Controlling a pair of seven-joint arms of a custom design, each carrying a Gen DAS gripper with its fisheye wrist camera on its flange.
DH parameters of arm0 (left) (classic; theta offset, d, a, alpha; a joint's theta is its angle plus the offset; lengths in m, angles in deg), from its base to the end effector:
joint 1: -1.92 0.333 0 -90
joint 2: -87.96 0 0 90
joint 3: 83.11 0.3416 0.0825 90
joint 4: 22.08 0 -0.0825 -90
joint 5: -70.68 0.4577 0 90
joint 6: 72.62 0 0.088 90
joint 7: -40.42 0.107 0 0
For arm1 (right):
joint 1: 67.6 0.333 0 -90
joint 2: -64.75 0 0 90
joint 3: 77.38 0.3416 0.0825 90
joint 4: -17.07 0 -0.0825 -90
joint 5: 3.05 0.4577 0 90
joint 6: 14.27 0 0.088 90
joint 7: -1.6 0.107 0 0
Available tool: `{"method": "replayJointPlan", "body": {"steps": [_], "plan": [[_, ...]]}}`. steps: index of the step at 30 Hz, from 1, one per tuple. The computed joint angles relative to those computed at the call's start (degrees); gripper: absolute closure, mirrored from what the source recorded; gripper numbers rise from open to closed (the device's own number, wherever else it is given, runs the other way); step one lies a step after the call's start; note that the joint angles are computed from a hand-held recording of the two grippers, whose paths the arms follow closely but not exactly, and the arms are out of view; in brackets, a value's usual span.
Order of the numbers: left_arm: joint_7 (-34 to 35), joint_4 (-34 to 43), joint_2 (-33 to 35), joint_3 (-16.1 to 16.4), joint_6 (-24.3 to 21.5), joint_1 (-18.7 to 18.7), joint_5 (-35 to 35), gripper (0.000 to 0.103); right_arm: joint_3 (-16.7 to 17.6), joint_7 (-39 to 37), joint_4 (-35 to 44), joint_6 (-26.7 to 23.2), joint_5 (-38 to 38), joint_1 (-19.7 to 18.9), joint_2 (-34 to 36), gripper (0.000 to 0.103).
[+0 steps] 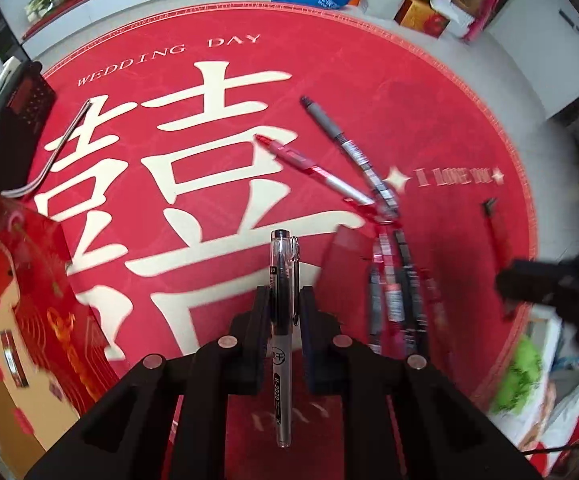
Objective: Organize rigid objects
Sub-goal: 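Grasp the black marker with the left tool while the right tool grasps the red lighter, then carry the black marker and red lighter over the cardboard box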
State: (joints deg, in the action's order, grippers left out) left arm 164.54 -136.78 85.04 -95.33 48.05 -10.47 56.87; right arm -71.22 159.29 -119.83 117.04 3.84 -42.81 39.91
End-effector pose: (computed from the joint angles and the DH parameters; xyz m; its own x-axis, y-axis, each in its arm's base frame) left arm 0.5627 -0.2718 0.4934 -0.7978 -0.5953 0.0956 -0.5992 0.7653 -0.2351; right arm 0.4306 0.2648 0.5089 -0.6062 -0.7249 -0.3271 -0.7515 0.6568 -0.0627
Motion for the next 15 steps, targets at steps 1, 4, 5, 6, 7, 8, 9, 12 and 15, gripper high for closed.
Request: {"method": "replayJointPlan", "body": {"steps": [1,4,5,6,7,8,9,12,15], "plan": [[-0.32,-0.34,-0.88,0.06,-0.43,0.02,-0.51,0.087,0.28,0.61,0.53,0.19,0.16,0.08,0.41,0.083],[-0.43,-0.48,-2.78,0.36,-2.12,0.12,-2.16,0.088,0.74,2.19,1.39,-0.47,0.22,0.21,0.23,0.083],[-0.4,-0.18,-3.03,0.45,-2.69,0.15,-2.62,0.087,0.81,2.66,1.67,-0.58,0.25,0.24,0.23,0.083],[-0.71,0.59,-3.28,0.41,-3.63,0.12,-2.75,0.087,0.91,3.13,2.22,-1.08,0.18,0.28,0.21,0.083],[-0.62,1.76,-2.86,0.65,-4.34,0.36,-2.59,0.087,1.02,3.4,2.97,-1.78,-0.08,0.29,0.35,0.083],[-0.67,1.6,-3.62,0.75,-4.78,0.49,-2.61,0.087,1.11,3.5,3.93,-2.19,-0.47,0.25,0.97,0.083],[-0.69,1.84,-4.13,0.93,-5.29,0.69,-2.75,0.087,1.32,3.61,5.21,-3.12,-1.07,0.2,1.46,0.083],[-1.15,2.78,-5.06,1.43,-6.4,1.35,-2.75,0.087,1.73,3.64,8.43,-4.82,-2.19,0.25,2.7,0.083],[-0.97,3.73,-6.18,2.24,-7.22,2.35,-2.92,0.087,2.31,3.07,12.84,-6.62,-3.69,0.37,5.04,0.083]]}}
